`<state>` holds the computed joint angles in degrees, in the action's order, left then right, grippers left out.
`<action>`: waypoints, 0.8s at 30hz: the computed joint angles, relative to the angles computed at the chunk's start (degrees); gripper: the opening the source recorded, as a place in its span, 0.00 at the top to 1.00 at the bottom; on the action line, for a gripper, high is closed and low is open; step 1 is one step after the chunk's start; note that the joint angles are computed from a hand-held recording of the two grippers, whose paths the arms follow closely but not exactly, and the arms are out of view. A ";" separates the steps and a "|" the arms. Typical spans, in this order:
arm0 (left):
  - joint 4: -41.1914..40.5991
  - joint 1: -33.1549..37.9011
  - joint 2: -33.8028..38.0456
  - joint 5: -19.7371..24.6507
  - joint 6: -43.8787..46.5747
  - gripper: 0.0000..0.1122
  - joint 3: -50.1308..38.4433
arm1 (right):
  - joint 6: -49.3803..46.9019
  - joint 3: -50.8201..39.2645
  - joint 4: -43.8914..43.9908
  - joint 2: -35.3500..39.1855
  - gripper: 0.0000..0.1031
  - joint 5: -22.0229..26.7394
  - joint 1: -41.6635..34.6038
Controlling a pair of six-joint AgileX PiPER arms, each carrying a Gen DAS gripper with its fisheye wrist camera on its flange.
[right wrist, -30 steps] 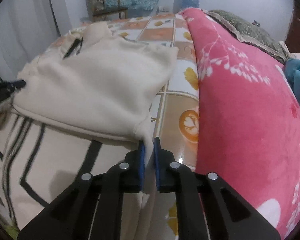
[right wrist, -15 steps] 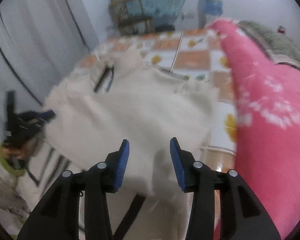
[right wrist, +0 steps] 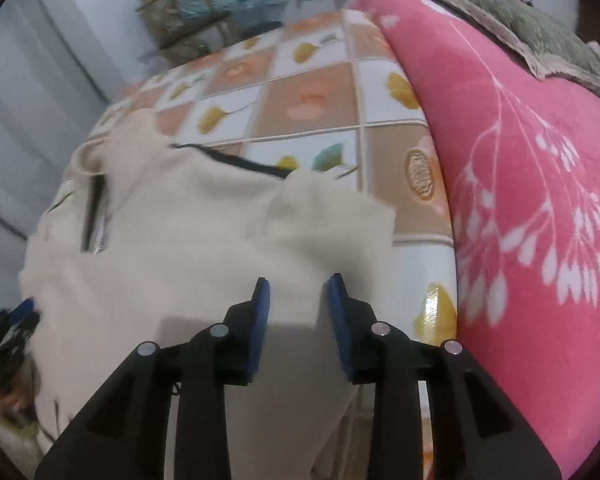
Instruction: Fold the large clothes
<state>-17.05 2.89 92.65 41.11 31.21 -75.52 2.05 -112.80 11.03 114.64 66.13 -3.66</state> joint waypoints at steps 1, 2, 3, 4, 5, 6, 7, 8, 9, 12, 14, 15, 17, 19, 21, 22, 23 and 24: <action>1.03 0.13 -0.65 0.62 -1.33 0.58 -0.17 | 1.96 -0.70 -1.03 -0.15 0.70 0.71 0.26; 1.76 0.40 -1.81 1.00 -1.97 0.54 0.03 | 5.30 -0.35 -2.85 -1.54 0.70 1.40 0.81; 1.93 0.71 -2.73 1.26 -1.89 0.45 0.19 | 6.63 0.49 -2.38 -3.23 0.66 2.13 0.80; 1.68 1.46 -4.85 1.81 -0.87 0.37 0.92 | 5.91 2.01 0.39 -5.13 0.59 2.28 0.18; 1.34 2.14 -6.44 2.24 0.10 0.35 1.60 | 4.07 5.51 5.04 -8.76 0.56 1.85 -0.58; 0.95 2.97 -8.47 2.71 1.13 0.33 2.66 | 2.80 9.29 7.40 -12.40 0.49 0.93 -0.76; 0.97 3.62 -10.23 3.44 1.46 0.31 3.64 | 2.31 12.75 7.47 -15.94 0.44 0.02 -0.15; 0.90 4.28 -11.65 4.55 1.55 0.29 4.37 | 2.69 16.72 5.25 -20.31 0.42 -1.01 1.72; 0.44 5.04 -12.73 5.73 1.84 0.28 4.91 | 3.63 20.48 2.54 -24.47 0.38 -1.62 4.13; -1.82 7.80 -17.81 9.88 3.02 0.25 8.75 | 8.75 31.70 -4.47 -35.24 0.29 -3.38 12.54; -2.93 9.20 -22.96 11.64 3.62 0.25 13.39 | 16.75 37.37 -12.65 -40.78 0.26 -3.58 21.57; -3.37 9.56 -25.14 12.04 3.93 0.24 15.50 | 22.24 39.73 -17.88 -42.68 0.22 -3.28 26.93; -3.20 9.32 -28.81 12.65 3.41 0.23 19.43 | 32.84 44.27 -26.81 -45.35 0.19 -1.78 37.82; -0.63 7.40 -31.76 12.30 0.33 0.23 23.26 | 43.45 47.67 -34.24 -45.67 0.18 0.02 47.72; 1.52 5.86 -33.63 11.66 -2.31 0.23 26.41 | 49.43 50.31 -36.36 -45.79 0.17 -0.09 52.68; 2.95 4.92 -34.54 10.90 -4.02 0.23 28.38 | 53.48 51.82 -38.02 -45.35 0.17 -0.13 55.55; 4.30 4.04 -35.14 10.24 -5.56 0.23 29.69 | 56.02 52.52 -39.22 -44.58 0.16 0.23 57.28; 5.78 3.15 -35.32 9.42 -7.17 0.23 30.78 | 57.85 52.55 -39.88 -43.76 0.16 1.08 58.74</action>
<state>-11.27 6.05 57.34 50.53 24.05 -44.74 59.90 -60.26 -28.85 70.88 67.21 55.07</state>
